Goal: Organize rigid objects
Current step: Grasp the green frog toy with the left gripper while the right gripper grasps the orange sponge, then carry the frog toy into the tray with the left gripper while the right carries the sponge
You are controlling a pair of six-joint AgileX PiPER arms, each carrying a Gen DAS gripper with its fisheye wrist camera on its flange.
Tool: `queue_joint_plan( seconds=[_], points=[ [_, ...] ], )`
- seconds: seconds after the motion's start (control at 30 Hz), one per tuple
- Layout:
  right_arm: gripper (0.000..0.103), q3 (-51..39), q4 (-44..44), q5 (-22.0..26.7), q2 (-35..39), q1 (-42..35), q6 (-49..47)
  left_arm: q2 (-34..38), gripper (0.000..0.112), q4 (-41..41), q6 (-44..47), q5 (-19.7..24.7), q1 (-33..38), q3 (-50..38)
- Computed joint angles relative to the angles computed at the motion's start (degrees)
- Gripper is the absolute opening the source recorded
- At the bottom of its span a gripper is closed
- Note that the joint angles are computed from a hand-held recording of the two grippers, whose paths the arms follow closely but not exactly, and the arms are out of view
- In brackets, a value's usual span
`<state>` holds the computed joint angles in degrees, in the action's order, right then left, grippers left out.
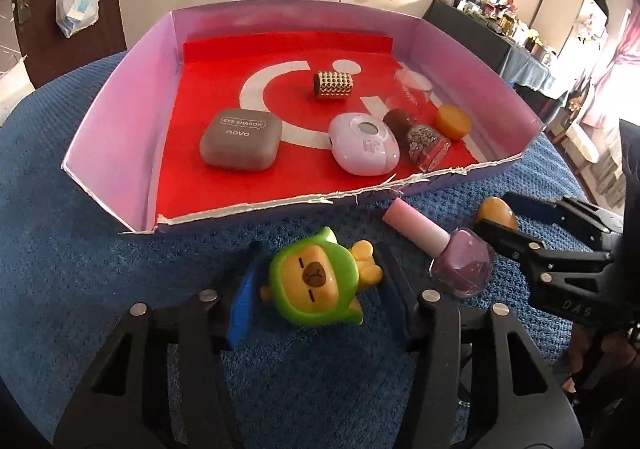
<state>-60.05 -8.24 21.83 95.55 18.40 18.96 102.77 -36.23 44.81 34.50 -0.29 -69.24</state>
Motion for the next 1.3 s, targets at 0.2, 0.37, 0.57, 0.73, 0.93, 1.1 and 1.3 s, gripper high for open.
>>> queue_joint_plan(
  seconds=[0.2, 0.37, 0.57, 0.73, 0.93, 1.1, 1.3],
  points=[
    [0.04, 0.1, -0.9, -0.4, -0.2, 1.8, -0.4, -1.5, 0.052, -2.3, 2.6, -0.3, 0.6, 1.6],
    [0.04, 1.3, -1.5, -1.4, -2.1, 2.4, 0.4, -2.8, 0.052, -3.1, 3.8, -0.8, 0.5, 2.7],
    [0.04, 1.5, -1.6, -1.1, -2.4, 2.3, 0.6, -3.6, 0.052, -3.5, 4.1, -0.8, 0.7, 3.2],
    [0.04, 1.9, -1.5, -1.1, -2.6, 2.3, 0.5, -4.3, 0.052, -4.0, 4.5, -0.9, 0.6, 3.7],
    [0.04, 2.8, -1.9, -2.2, -4.0, 2.8, 1.1, -6.1, 0.052, -4.6, 5.0, 0.2, 0.7, 3.1],
    [0.04, -0.5, 3.5, -1.1, -4.4, 2.1, -6.3, -5.2, 0.052, -4.1, 3.6, 3.8, 1.4, -2.4],
    [0.04, -11.9, 8.5, 3.0, -0.5, 1.1, -13.7, 0.9, 0.052, 1.5, -2.6, 8.3, 1.0, -15.5]
  ],
)
